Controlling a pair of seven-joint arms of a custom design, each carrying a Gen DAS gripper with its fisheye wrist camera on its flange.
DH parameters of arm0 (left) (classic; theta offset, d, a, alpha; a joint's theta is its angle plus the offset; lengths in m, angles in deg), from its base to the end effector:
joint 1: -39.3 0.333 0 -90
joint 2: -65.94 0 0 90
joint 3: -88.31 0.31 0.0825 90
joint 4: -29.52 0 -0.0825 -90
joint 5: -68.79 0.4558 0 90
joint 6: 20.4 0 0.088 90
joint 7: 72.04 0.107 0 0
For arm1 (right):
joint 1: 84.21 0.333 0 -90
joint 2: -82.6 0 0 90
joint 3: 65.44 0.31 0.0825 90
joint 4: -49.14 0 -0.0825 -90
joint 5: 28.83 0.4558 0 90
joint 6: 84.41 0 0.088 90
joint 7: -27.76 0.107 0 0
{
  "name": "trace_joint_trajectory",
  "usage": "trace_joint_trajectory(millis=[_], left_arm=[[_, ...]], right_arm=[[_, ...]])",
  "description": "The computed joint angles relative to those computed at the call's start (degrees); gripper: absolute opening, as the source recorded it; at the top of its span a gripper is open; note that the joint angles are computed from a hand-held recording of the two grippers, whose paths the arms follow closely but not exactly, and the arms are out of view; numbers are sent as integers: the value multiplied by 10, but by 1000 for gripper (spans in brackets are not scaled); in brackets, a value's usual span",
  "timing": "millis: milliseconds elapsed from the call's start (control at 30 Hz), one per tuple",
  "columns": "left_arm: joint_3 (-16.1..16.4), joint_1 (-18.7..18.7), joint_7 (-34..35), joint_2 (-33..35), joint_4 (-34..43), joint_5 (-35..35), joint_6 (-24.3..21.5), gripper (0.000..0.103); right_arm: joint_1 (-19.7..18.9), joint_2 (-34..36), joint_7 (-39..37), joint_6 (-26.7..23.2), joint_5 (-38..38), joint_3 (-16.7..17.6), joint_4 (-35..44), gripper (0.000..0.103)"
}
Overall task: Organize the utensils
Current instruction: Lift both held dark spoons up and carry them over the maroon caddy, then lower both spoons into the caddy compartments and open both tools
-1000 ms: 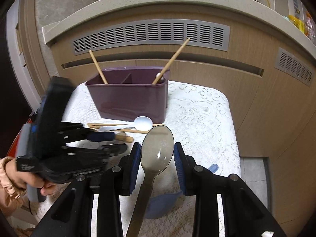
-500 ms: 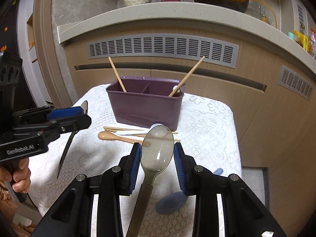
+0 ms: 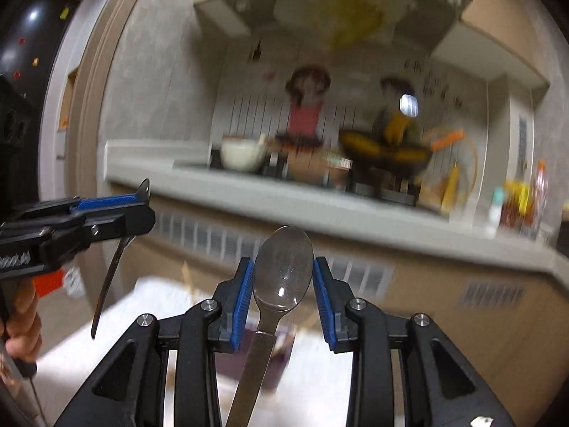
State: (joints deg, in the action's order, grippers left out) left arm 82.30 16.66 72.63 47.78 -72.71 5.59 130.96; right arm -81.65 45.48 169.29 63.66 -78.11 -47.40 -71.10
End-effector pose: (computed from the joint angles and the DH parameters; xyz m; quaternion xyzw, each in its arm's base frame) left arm 0.4978 -0.2599 0.8077 -0.2795 0.7012 -0.6347 0.1652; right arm 0.4178 0.2309 0.7730 -0.5447 0.5428 -0.5221 0.3690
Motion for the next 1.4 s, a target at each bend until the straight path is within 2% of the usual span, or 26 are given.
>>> trace_joint_trajectory(millis=[67, 167, 267, 500, 533, 600, 633, 767, 867, 933, 1067, 1100, 1133, 1167, 1200, 1233, 1267, 1400], left_arm=[[-1, -1, 5, 35, 33, -9, 9, 35], [-11, 12, -2, 91, 77, -12, 17, 35], [-32, 33, -29, 152, 117, 3, 25, 35], [-76, 79, -109, 259, 174, 68, -7, 35], [-82, 86, -111, 264, 172, 71, -11, 35], [-91, 97, -112, 269, 163, 74, -19, 35], [-94, 101, -112, 268, 158, 74, -22, 35], [-97, 115, -120, 256, 126, 61, -29, 35], [-93, 123, -139, 248, 111, 42, -43, 35], [-88, 126, -152, 239, 98, 39, -42, 35], [-78, 127, -193, 228, 79, 67, -35, 35], [-76, 128, -201, 222, 70, 71, -36, 35], [-74, 128, -207, 215, 62, 77, -39, 35], [-72, 129, -208, 209, 55, 79, -43, 36], [-70, 129, -202, 198, 42, 76, -48, 36], [-67, 129, -193, 188, 31, 75, -60, 37], [-63, 129, -185, 179, 21, 73, -70, 37], [-46, 124, -143, 135, -30, 62, -137, 53]], right_arm=[[-24, 34, 19, 14, -23, 9, 32, 31], [-40, 94, 51, 28, -49, 10, 69, 31], [-31, 140, 69, 28, -64, -5, 89, 31], [-4, 225, 116, 29, -101, -46, 105, 31], [4, 234, 108, 33, -92, -56, 105, 31], [22, 251, 91, 31, -75, -73, 107, 19], [34, 259, 71, 32, -54, -84, 105, 17], [57, 265, 39, 39, -12, -109, 85, 13], [65, 256, 18, 47, 20, -118, 63, 13], [77, 246, -28, 44, 69, -126, 48, 13], [83, 219, -88, 24, 122, -126, 19, 15], [82, 207, -90, 19, 122, -122, 7, 16], [81, 196, -91, 17, 123, -118, -4, 23], [80, 182, -91, 15, 124, -115, -18, 37], [78, 159, -85, 17, 122, -110, -41, 44], [74, 140, -79, 20, 119, -106, -59, 59], [70, 115, -70, 21, 113, -99, -82, 66], [71, 33, -65, -29, 131, -83, -154, 78]])
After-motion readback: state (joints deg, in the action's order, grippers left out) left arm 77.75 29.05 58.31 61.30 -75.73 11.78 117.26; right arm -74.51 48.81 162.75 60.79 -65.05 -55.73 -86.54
